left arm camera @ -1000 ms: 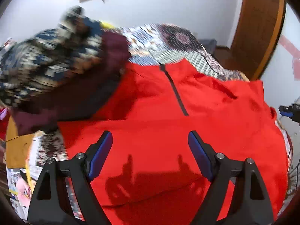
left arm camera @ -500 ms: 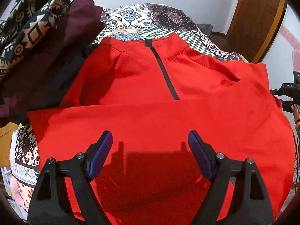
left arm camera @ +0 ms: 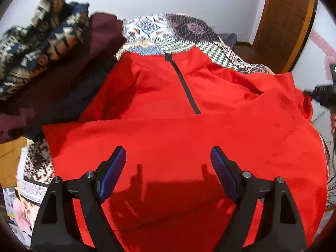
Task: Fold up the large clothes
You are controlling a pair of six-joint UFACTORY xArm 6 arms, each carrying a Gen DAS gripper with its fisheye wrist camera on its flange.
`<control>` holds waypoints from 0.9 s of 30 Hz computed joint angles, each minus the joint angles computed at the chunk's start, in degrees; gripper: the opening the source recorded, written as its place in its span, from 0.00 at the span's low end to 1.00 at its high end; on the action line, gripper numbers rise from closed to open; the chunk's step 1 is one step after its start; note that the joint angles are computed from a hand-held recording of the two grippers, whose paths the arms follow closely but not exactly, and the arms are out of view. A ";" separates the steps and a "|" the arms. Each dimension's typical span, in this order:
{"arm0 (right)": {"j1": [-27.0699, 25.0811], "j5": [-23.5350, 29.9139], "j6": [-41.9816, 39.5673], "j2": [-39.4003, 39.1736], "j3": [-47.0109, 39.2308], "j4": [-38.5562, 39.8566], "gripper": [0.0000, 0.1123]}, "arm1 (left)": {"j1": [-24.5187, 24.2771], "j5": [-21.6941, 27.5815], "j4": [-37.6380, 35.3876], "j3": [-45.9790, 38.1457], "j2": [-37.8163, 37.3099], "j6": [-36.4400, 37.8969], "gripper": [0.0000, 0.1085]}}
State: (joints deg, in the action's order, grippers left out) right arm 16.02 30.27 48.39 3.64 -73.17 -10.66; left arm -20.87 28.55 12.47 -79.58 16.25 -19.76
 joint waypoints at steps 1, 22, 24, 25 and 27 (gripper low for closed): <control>0.47 -0.66 -0.42 -0.31 -0.54 -0.40 0.07 | 0.09 -0.25 0.77 0.51 -0.64 -0.52 0.76; 13.56 1.23 -29.70 1.42 -4.94 25.51 0.10 | 1.09 -3.10 1.02 8.25 -8.22 -1.30 0.76; 13.13 1.74 -26.74 0.44 -4.81 23.61 0.14 | 1.13 -3.18 0.81 8.47 -8.32 -1.27 0.76; 12.75 1.53 -25.55 -0.52 -4.22 22.78 0.17 | 1.15 -3.22 0.65 8.53 -8.31 -1.30 0.76; 11.94 0.39 -22.67 -2.18 -2.86 20.21 0.33 | 1.12 -3.18 0.21 8.33 -8.05 -1.21 0.76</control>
State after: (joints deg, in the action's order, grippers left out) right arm 27.95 30.66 25.72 1.46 -76.03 9.55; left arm -19.75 25.37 12.68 -71.25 8.21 -20.98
